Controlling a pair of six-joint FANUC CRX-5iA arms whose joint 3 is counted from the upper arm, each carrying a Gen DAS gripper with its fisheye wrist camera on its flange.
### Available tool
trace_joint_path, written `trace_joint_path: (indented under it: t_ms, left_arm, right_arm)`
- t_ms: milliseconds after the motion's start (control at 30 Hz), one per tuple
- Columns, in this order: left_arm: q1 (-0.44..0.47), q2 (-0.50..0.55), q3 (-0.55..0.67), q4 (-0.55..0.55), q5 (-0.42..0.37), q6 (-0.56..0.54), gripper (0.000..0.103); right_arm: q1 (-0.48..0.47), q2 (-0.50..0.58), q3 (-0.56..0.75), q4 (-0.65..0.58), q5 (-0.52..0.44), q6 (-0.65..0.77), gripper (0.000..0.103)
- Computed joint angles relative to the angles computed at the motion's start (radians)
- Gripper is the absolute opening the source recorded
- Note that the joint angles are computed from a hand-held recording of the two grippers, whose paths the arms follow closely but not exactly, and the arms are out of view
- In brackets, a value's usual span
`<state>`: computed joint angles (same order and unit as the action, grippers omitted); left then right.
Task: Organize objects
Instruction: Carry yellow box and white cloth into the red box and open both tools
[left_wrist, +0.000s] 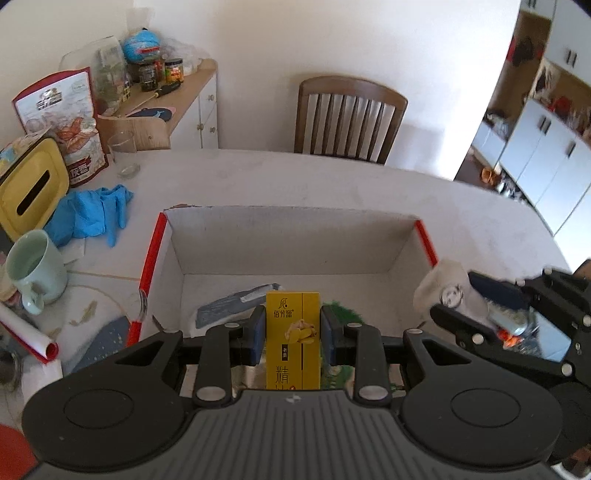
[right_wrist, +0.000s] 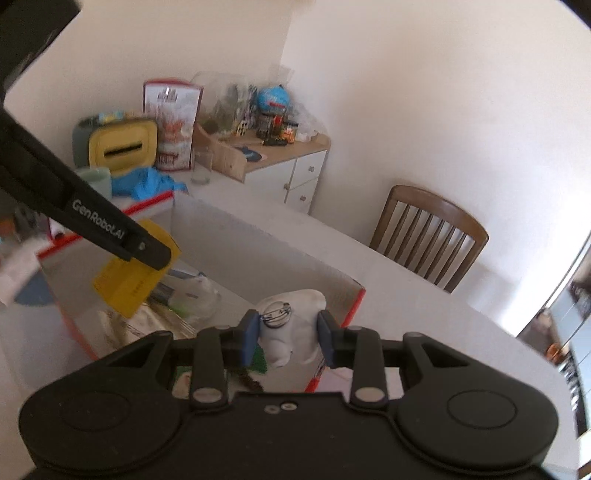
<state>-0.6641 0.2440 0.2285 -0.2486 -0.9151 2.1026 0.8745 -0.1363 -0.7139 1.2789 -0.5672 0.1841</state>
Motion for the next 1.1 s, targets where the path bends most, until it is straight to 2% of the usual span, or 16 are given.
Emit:
trace_joint_path:
  t_ms: [100,400,500,600,867,1100]
  left_arm:
    - [0.023,0.025,0.000,0.045,0.002,-0.058,0.029]
    - [0.047,0.078,0.001,0.090,0.016,-0.132,0.029]
    - [0.060,0.090,-0.002,0.118,0.019,-0.152,0.029]
    - [0.073,0.094,-0.015,0.153,0.031,-0.185,0.029]
    - [0.086,0.113,-0.005,0.187,0.029,-0.216,0.030]
    - [0.092,0.116,-0.006,0.204,0.017,-0.221,0.030]
  right_arm:
    - [-0.004,0.049,0.041,-0.056,0.012,0.070,0.032]
    - [-0.004,0.159,0.167,-0.336,0.047,0.296,0.032]
    - [0.005,0.188,0.221,-0.482,0.029,0.412,0.032]
    - [0.010,0.206,0.255,-0.562,0.011,0.491,0.032]
    - [0.017,0.235,0.293,-0.597,-0.024,0.533,0.033]
    - [0.015,0.211,0.277,-0.606,-0.012,0.529,0.037]
